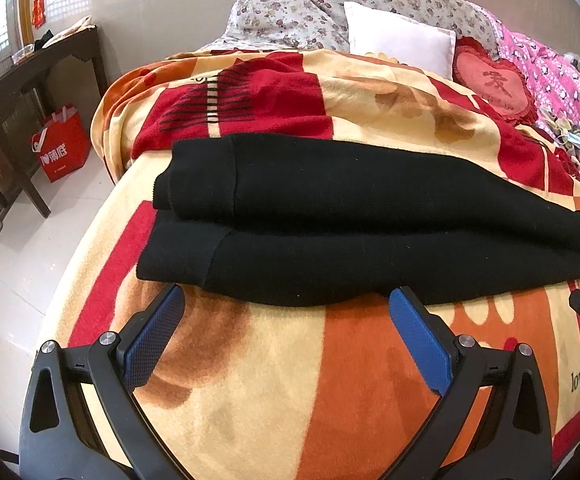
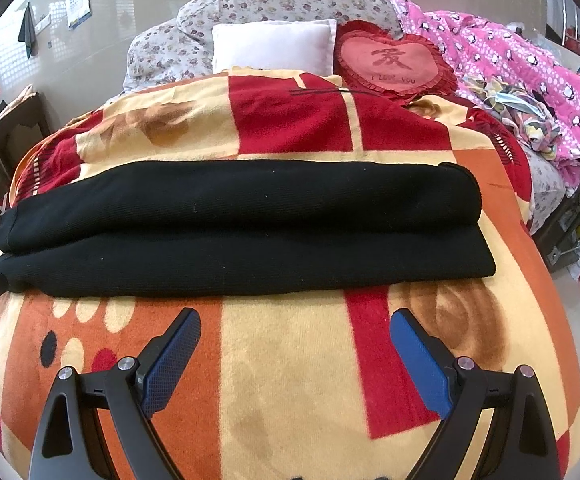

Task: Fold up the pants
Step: 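Move both open grippers toward the cuffs of the black pants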

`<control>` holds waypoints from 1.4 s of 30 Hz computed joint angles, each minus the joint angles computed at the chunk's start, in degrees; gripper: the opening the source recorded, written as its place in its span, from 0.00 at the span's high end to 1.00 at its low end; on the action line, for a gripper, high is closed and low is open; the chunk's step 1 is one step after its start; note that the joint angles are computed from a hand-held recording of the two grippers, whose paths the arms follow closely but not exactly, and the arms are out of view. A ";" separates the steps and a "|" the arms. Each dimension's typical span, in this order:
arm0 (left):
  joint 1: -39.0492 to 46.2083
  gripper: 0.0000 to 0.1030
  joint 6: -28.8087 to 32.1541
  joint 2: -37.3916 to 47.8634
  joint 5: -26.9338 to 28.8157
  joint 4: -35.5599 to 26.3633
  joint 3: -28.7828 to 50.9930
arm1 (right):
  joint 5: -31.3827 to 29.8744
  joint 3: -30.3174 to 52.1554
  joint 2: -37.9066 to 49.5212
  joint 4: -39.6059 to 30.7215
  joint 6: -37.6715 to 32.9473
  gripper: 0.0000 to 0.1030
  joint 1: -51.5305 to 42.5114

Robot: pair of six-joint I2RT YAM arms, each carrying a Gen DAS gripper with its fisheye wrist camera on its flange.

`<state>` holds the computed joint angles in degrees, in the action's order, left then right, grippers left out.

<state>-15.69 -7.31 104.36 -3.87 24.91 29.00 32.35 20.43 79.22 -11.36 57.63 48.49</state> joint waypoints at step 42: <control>11.43 0.00 3.39 2.40 3.36 0.34 0.25 | -3.43 -0.88 1.99 4.77 -2.16 0.08 -2.94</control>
